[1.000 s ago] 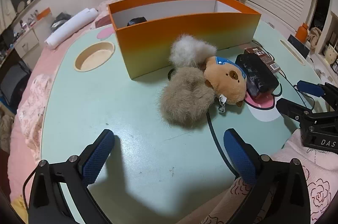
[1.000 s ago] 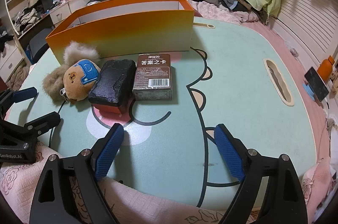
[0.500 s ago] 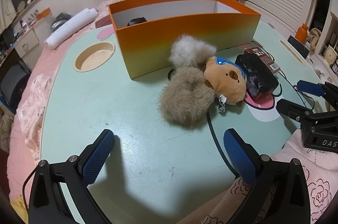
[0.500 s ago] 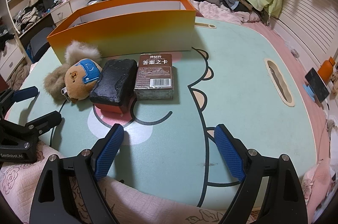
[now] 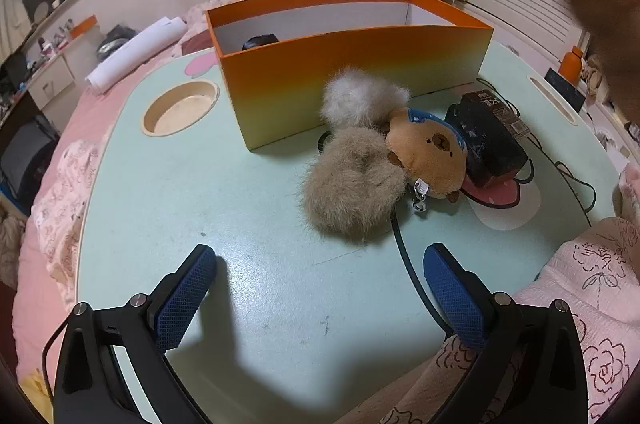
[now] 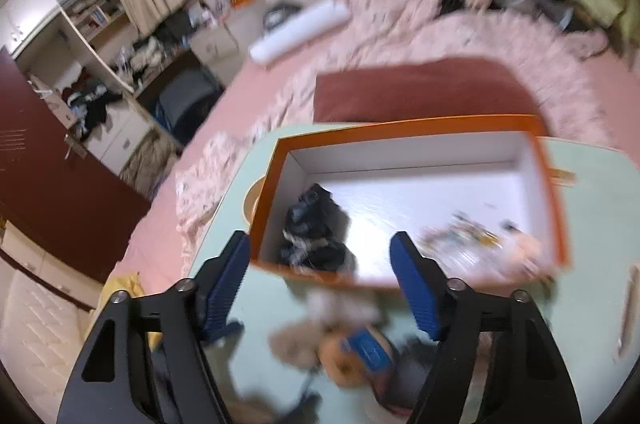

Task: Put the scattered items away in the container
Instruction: 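Reach into the box and grasp the black lace cloth with the right tool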

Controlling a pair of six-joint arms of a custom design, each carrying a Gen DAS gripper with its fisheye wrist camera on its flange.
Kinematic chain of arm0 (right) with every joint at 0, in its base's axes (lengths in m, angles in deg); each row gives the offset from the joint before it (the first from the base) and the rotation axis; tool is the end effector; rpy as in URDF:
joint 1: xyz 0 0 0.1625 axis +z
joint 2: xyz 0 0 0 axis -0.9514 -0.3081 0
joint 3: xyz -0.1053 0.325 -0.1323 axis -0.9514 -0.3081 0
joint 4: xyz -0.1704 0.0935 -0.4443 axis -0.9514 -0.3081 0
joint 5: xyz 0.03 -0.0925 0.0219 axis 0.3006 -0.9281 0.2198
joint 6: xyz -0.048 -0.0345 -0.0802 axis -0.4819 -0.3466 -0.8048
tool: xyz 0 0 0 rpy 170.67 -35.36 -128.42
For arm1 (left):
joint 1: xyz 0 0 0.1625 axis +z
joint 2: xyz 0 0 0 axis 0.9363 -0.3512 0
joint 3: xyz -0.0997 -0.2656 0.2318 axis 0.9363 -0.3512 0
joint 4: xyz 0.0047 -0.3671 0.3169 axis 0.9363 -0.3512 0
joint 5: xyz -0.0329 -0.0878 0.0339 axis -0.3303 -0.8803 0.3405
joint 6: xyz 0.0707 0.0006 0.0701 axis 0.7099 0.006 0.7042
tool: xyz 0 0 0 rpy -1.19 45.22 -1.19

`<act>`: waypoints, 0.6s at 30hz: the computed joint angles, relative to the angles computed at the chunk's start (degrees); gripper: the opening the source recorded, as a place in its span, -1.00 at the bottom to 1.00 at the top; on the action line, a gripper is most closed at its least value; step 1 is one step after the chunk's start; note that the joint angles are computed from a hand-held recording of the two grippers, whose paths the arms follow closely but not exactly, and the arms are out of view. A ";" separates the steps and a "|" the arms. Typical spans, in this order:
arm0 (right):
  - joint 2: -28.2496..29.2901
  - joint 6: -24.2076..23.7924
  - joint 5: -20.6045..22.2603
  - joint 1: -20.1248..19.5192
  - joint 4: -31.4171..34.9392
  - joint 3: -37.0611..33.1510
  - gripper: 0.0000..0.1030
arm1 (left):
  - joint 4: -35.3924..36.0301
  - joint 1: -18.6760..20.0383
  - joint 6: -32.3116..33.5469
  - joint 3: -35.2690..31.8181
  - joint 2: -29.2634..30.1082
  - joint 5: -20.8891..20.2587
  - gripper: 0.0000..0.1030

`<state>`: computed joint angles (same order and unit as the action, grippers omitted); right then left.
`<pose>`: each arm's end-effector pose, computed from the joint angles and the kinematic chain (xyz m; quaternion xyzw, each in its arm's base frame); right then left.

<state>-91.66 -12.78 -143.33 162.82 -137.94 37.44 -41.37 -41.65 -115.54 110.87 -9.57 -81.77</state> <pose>0.1461 -0.6623 0.2623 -0.4077 0.9129 -0.0035 0.0199 -0.3645 -0.4368 -0.0653 -0.0264 0.8423 -0.3542 0.4055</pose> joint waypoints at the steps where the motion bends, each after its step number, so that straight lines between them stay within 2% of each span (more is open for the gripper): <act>1: 1.86 0.90 -1.19 0.69 0.52 -1.12 0.21 | -0.14 -0.06 0.02 0.26 -0.18 0.05 1.00; 3: 6.57 3.92 -4.35 2.03 2.36 -3.73 0.17 | -0.54 -0.16 0.17 0.77 -0.51 0.15 1.00; 6: 11.29 7.72 -6.01 2.29 5.89 -7.21 0.17 | -0.78 -0.28 0.19 1.14 -0.76 0.22 1.00; 8: 13.05 9.54 -6.89 2.20 7.05 -8.14 0.04 | -0.97 -0.25 0.35 1.21 -0.84 0.25 1.00; 9: 13.61 9.49 -6.69 2.09 8.14 -8.75 -0.14 | -1.10 -0.24 0.41 1.25 -0.87 0.22 1.00; 10: 13.69 8.89 -5.86 1.84 9.12 -8.83 -0.38 | -1.12 -0.23 0.46 1.23 -0.90 0.21 1.00; 12: 13.24 7.50 -5.62 1.88 8.62 -8.39 -0.48 | -0.96 -0.19 0.45 1.19 -0.96 0.26 1.00; 15: 10.40 6.00 -5.40 1.80 4.61 -5.38 -0.52 | -1.15 -0.18 0.55 1.24 -1.01 0.29 1.00; 18: 6.24 3.75 -2.05 0.87 0.69 -2.54 -0.53 | -1.19 -0.10 0.78 1.01 -0.89 0.39 1.00</act>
